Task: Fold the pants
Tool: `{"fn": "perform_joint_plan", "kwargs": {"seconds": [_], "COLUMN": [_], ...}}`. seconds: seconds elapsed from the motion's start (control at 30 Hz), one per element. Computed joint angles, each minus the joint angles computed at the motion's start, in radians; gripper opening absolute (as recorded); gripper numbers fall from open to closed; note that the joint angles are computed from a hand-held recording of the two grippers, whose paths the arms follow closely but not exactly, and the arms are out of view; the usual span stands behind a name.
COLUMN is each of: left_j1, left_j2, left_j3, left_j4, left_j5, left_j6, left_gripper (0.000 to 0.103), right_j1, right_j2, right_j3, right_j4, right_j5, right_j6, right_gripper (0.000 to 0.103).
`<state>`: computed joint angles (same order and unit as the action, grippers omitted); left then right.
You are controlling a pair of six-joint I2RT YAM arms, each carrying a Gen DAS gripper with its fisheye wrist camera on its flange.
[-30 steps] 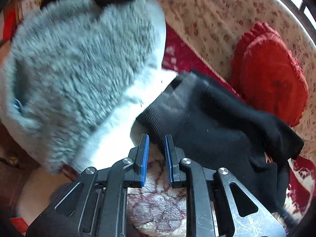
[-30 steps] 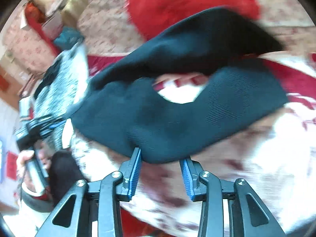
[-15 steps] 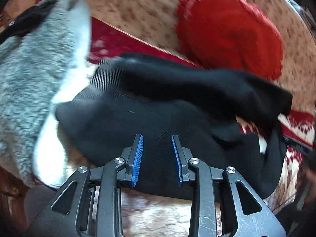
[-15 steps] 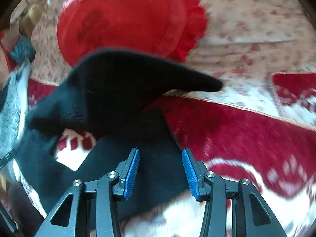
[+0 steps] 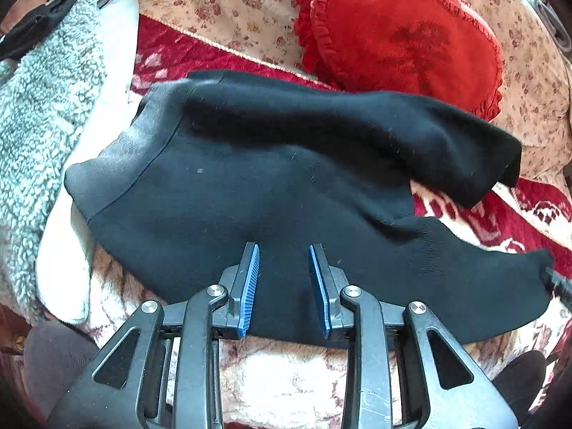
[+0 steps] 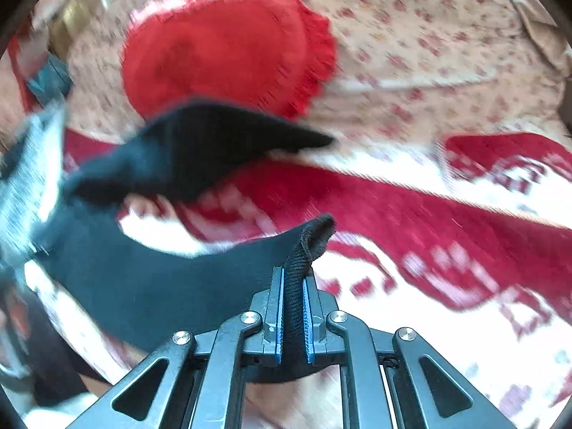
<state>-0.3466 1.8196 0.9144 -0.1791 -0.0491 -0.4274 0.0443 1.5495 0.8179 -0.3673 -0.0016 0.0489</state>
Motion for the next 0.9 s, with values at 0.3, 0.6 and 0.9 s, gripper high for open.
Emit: {"fn": "perform_joint_plan", "kwargs": {"seconds": [0.3, 0.6, 0.9], "left_j1": [-0.016, 0.107, 0.210], "left_j2": [0.001, -0.039, 0.039], "left_j3": [-0.037, -0.062, 0.025], "left_j4": [0.004, 0.038, 0.026], "left_j5": [-0.017, -0.034, 0.058], "left_j6": [0.024, 0.027, 0.106], "left_gripper": [0.030, 0.057, 0.057], "right_j1": [0.068, 0.225, 0.349], "right_j2": [0.133, 0.110, 0.385], "right_j3": [0.022, 0.076, 0.260], "right_j4": [-0.078, 0.063, 0.088], "right_j5": [0.122, -0.155, -0.241], "right_j6": [0.048, 0.112, 0.103], "right_gripper": [0.019, 0.028, 0.028]}}
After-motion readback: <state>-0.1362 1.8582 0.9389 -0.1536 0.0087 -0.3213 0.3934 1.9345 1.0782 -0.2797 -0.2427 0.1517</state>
